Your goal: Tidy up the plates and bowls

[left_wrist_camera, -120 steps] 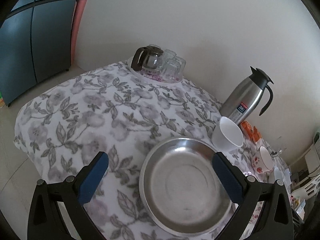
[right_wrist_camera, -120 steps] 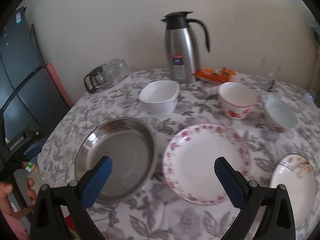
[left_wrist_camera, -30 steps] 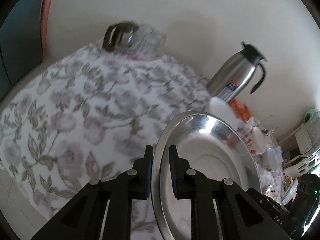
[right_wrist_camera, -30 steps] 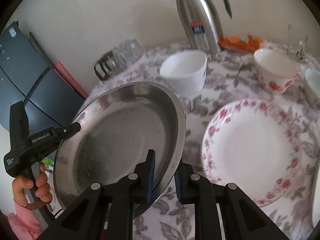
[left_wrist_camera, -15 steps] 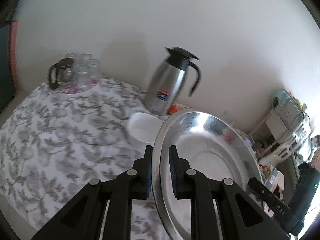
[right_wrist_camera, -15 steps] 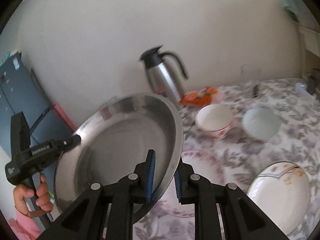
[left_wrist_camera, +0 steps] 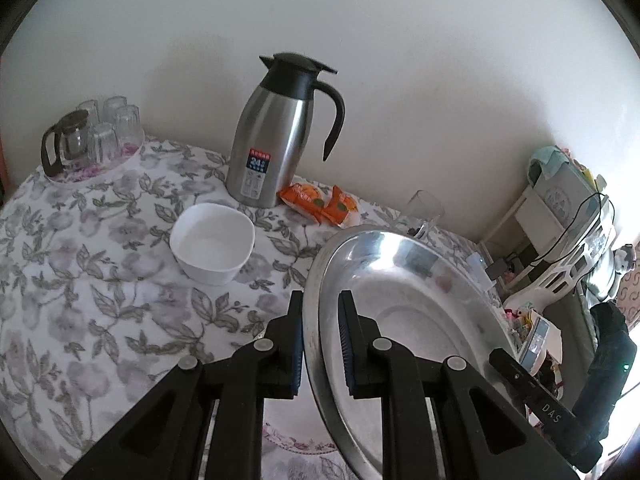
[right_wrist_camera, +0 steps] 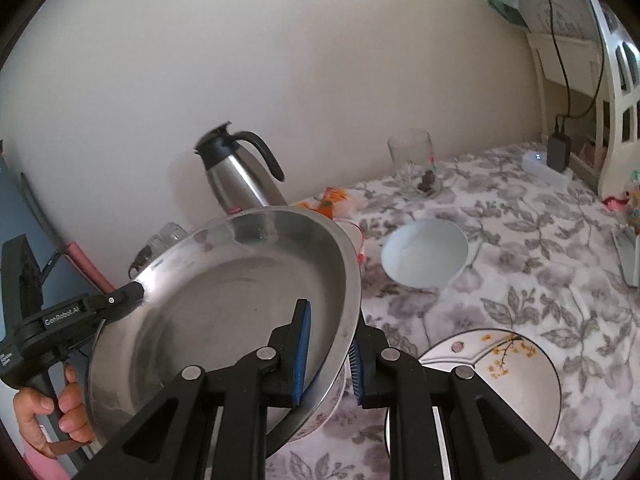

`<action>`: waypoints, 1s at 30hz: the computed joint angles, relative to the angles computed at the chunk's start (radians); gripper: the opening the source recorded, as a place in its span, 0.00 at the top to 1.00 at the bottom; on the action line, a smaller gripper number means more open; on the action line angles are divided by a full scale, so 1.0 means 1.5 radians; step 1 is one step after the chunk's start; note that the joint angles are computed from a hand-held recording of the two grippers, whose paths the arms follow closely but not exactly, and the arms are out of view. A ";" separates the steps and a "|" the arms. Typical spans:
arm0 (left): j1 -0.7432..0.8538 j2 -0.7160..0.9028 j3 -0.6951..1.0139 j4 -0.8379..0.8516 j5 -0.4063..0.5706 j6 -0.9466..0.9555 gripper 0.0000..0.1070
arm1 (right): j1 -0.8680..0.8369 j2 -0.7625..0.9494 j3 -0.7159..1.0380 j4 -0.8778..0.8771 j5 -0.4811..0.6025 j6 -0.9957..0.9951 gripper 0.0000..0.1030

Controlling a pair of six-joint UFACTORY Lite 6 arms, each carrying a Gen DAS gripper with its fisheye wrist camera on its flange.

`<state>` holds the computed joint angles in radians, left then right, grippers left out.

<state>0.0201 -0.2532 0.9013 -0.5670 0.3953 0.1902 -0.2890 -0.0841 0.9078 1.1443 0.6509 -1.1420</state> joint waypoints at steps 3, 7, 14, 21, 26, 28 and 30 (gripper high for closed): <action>0.015 0.010 -0.029 -0.110 -0.020 0.115 0.85 | 0.008 0.013 -0.005 0.003 -0.015 -0.016 0.81; 0.048 0.043 -0.051 -0.231 -0.022 0.240 0.85 | 0.036 0.040 -0.012 0.009 -0.047 -0.032 0.81; 0.093 0.089 -0.068 -0.317 -0.018 0.348 0.85 | 0.092 0.104 -0.022 0.047 -0.110 -0.077 0.81; 0.097 0.148 -0.073 -0.341 -0.038 0.384 0.85 | 0.122 0.148 -0.018 0.045 -0.153 -0.081 0.81; 0.093 0.184 -0.074 -0.385 -0.056 0.428 0.85 | 0.136 0.176 -0.013 0.048 -0.175 -0.083 0.81; 0.094 0.200 -0.070 -0.394 -0.059 0.435 0.85 | 0.136 0.187 -0.009 0.057 -0.175 -0.093 0.81; 0.089 0.220 -0.068 -0.399 -0.070 0.443 0.85 | 0.138 0.198 -0.006 0.061 -0.178 -0.097 0.81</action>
